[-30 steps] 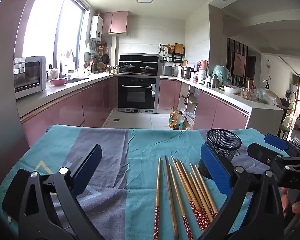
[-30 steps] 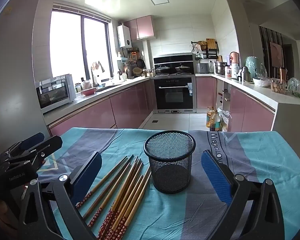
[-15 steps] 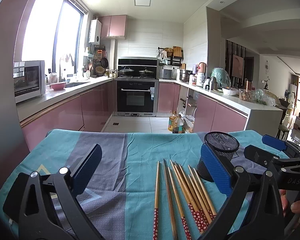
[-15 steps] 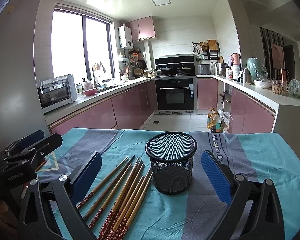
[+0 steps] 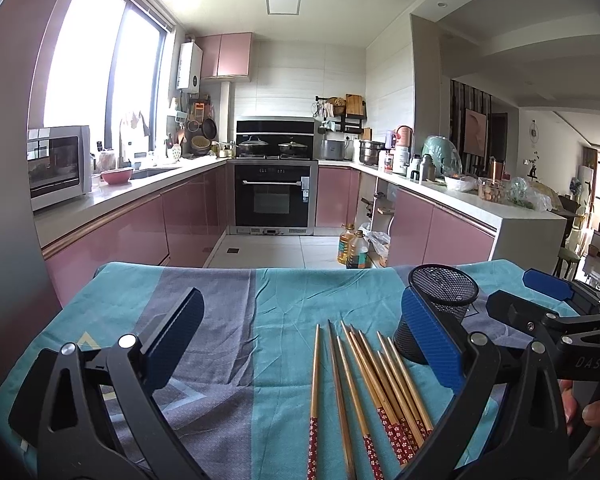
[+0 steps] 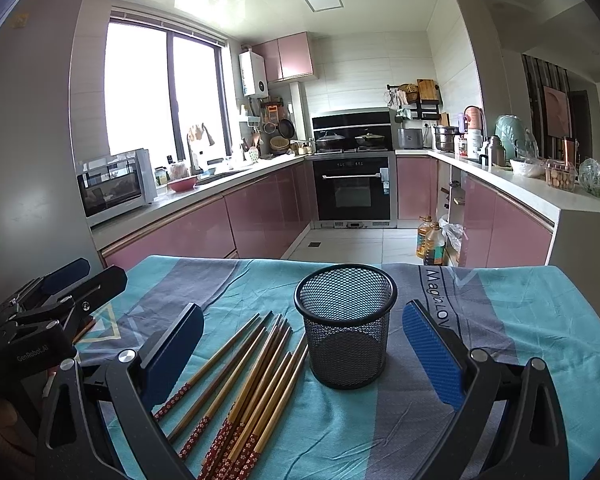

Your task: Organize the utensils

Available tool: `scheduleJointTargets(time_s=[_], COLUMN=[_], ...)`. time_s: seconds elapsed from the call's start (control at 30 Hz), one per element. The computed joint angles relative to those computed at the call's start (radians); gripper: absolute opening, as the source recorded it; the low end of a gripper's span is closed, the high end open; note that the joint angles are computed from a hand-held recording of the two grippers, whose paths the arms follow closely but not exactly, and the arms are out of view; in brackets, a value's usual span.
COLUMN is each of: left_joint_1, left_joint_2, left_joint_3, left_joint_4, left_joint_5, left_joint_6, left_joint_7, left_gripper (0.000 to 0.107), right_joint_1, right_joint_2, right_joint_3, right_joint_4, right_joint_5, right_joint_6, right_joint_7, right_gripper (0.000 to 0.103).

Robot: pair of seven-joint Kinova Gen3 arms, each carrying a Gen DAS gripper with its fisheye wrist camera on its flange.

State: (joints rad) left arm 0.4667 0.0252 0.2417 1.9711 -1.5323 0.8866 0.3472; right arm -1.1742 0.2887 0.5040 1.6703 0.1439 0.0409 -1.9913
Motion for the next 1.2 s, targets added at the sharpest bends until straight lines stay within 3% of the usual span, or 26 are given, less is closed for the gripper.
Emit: scheduleJointTargets(time_s=[0.7, 1.0, 1.2], left_joint_1=[-0.001, 0.002, -0.012], left_joint_2=[-0.001, 0.01, 0.01], left_joint_3=[-0.004, -0.005, -0.016], left_joint_4=[-0.004, 0.002, 0.001], left_joint_5=[0.006, -0.002, 0.034], left_joint_6=[-0.005, -0.007, -0.048], left_joint_7=[-0.009, 0.005, -0.042], left_gripper=[0.098, 0.098, 0.097], right_joint_1=[0.067, 0.147, 0.239], right_joint_2=[0.002, 0.0, 0.002], right_joint_3=[-0.081, -0.168, -0.275], right_joint_4=[-0.01, -0.011, -0.029], right_joint_5=[-0.008, -0.018, -0.007], right_joint_6=[0.002, 0.003, 0.046], right_joint_7=[0.022, 0.048, 0.061], right_gripper=[0.096, 0.096, 0.096])
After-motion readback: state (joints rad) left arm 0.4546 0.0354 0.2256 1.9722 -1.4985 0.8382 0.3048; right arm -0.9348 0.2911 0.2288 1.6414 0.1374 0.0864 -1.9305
